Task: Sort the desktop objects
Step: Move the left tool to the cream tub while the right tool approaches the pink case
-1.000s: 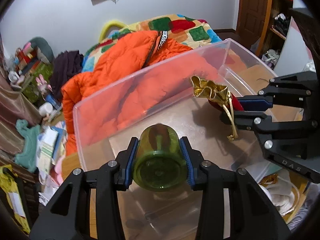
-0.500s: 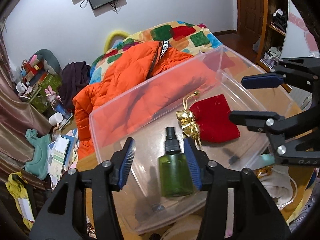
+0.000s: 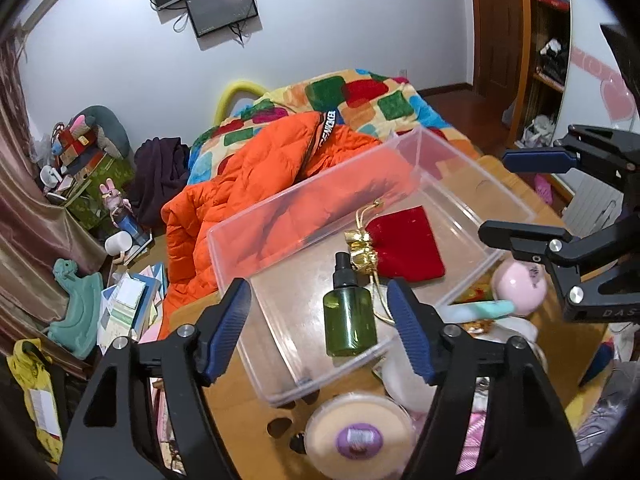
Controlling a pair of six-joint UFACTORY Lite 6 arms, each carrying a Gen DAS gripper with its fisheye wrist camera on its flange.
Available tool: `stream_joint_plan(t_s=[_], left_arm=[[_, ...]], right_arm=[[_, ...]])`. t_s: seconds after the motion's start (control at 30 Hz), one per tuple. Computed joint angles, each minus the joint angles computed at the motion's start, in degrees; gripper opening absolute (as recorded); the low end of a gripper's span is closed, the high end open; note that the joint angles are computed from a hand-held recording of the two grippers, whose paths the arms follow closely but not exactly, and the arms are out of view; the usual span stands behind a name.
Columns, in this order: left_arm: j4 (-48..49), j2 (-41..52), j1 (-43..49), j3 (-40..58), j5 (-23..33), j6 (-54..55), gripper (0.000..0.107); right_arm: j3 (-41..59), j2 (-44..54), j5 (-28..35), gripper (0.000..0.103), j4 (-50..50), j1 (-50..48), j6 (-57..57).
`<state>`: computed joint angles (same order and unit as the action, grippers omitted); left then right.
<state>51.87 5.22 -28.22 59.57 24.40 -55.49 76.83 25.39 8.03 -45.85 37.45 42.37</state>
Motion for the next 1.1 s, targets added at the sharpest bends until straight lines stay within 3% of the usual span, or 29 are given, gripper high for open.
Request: stream_joint_plan(t_s=[0.63, 1.1], left_arm=[[4.38, -19.56, -8.48, -14.19, 7.13, -11.18, 0.075], [6.53, -27.69, -10.18, -26.45, 6.2, -18.96, 0.075]], right_arm=[[-22.06, -22.22, 1.49, 0.07, -42.77, 2.03, 45.41], [-35.01, -28.95, 1.91, 0.07, -66.77, 1.34, 71.3]])
